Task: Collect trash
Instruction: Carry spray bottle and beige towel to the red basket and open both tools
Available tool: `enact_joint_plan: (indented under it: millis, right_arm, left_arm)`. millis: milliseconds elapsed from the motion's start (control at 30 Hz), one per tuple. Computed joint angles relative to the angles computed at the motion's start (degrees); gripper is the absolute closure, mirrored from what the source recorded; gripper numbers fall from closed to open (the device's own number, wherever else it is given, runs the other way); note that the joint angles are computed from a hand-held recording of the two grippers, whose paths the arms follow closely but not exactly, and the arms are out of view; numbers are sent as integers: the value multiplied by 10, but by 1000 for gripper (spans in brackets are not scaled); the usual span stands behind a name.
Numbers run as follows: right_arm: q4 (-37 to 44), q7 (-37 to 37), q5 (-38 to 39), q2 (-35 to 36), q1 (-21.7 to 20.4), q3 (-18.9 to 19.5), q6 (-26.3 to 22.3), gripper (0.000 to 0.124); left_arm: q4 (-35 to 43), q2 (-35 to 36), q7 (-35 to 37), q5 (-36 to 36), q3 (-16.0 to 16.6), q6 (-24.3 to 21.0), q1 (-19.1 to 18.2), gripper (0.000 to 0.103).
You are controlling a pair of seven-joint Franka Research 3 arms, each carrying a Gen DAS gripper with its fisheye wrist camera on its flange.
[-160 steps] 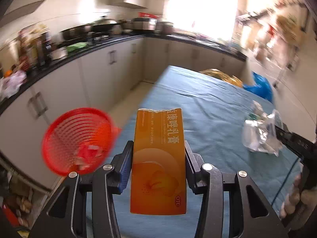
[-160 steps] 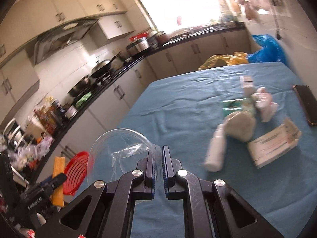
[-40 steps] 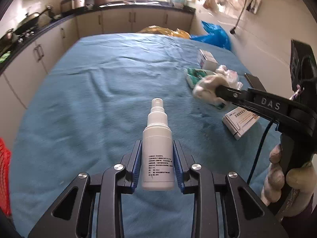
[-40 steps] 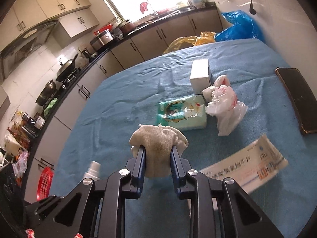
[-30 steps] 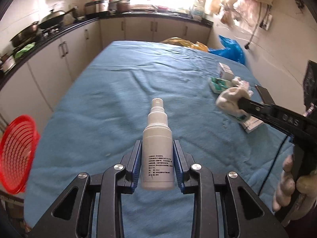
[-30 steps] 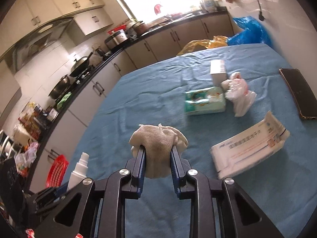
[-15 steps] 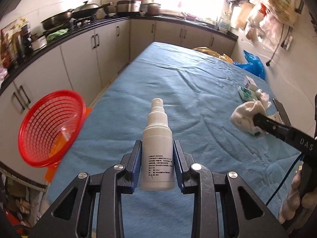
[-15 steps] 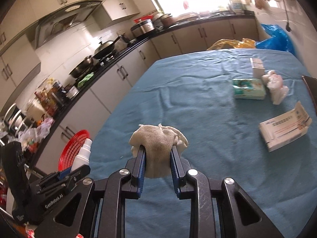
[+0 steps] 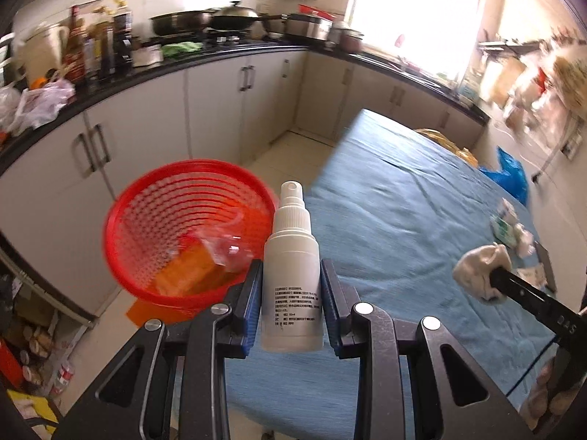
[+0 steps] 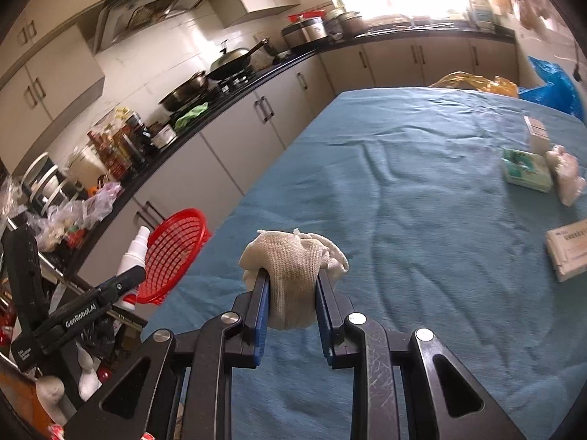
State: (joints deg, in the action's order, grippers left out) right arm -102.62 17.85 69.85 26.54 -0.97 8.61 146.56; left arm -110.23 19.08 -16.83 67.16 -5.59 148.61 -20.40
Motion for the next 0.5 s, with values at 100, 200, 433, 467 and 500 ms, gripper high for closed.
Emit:
enact_joint_plan:
  millis: [100, 200, 433, 467, 500]
  right_arm:
    - [8, 10, -15, 7, 15, 5, 5, 98]
    - [18, 19, -29, 15, 25, 11, 5, 98]
    - [60, 62, -73, 46, 50, 27, -14, 98]
    - [67, 66, -78, 50, 56, 31, -12, 98]
    - [71, 67, -81, 54, 59, 35, -11, 98]
  left_arm:
    - [-23, -16, -13, 6, 4, -16, 4, 74]
    - [-44, -29, -25, 10, 2, -24, 14, 74]
    - [-84, -50, -57, 31, 5, 8, 50, 74]
    - [-87, -52, -58, 35, 6, 14, 56, 74]
    - [-89, -53, -57, 38, 6, 18, 61, 74]
